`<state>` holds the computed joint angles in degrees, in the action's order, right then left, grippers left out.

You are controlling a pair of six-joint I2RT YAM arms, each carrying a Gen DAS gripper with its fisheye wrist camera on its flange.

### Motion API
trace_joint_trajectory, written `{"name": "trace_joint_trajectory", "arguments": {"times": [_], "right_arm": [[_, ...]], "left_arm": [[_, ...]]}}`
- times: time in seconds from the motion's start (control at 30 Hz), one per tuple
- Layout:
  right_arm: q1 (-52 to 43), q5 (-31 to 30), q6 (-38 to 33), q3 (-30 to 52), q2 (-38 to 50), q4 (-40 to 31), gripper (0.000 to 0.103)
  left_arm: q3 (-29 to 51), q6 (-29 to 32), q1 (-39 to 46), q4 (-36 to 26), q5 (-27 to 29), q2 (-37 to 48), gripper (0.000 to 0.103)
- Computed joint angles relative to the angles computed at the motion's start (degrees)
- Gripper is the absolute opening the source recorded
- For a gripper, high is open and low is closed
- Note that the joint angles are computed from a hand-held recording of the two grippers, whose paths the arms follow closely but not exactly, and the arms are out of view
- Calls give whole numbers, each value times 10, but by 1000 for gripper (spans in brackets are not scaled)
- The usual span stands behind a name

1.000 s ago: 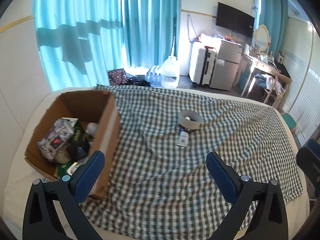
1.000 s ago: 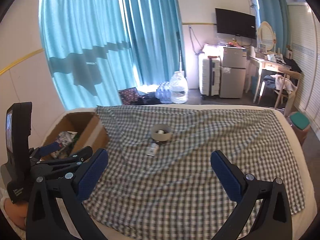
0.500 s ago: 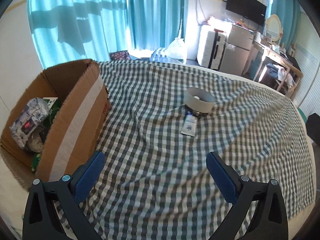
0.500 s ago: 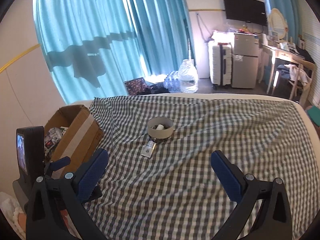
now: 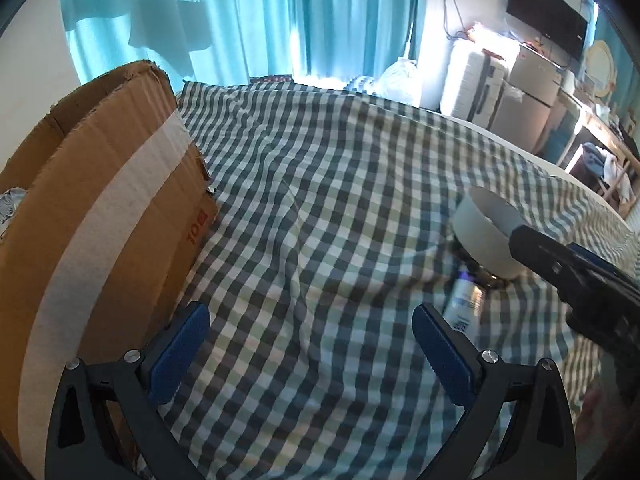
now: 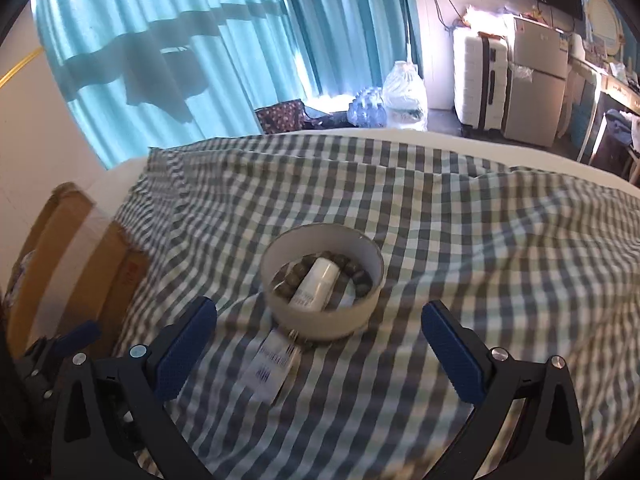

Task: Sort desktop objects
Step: 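Grasp the bead bracelet with the left tool while the right tool grasps the tape roll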

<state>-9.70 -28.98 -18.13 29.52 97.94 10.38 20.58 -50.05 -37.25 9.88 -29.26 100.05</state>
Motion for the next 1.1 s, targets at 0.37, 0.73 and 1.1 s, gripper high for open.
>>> {"name": "trace_joint_trajectory", "arguments": {"times": [0.37,0.73,1.1], "right_arm": [[34,30,10,49,98,38,82],[-204,-49,-52,33,-29,-91,82],[-266,-45,-110,39,3,-109,82]], "left_arm": [[53,51,3,41,5,99,103],[108,108,-22,111,49,126,103],[220,182,11,147,143,255,71]]}}
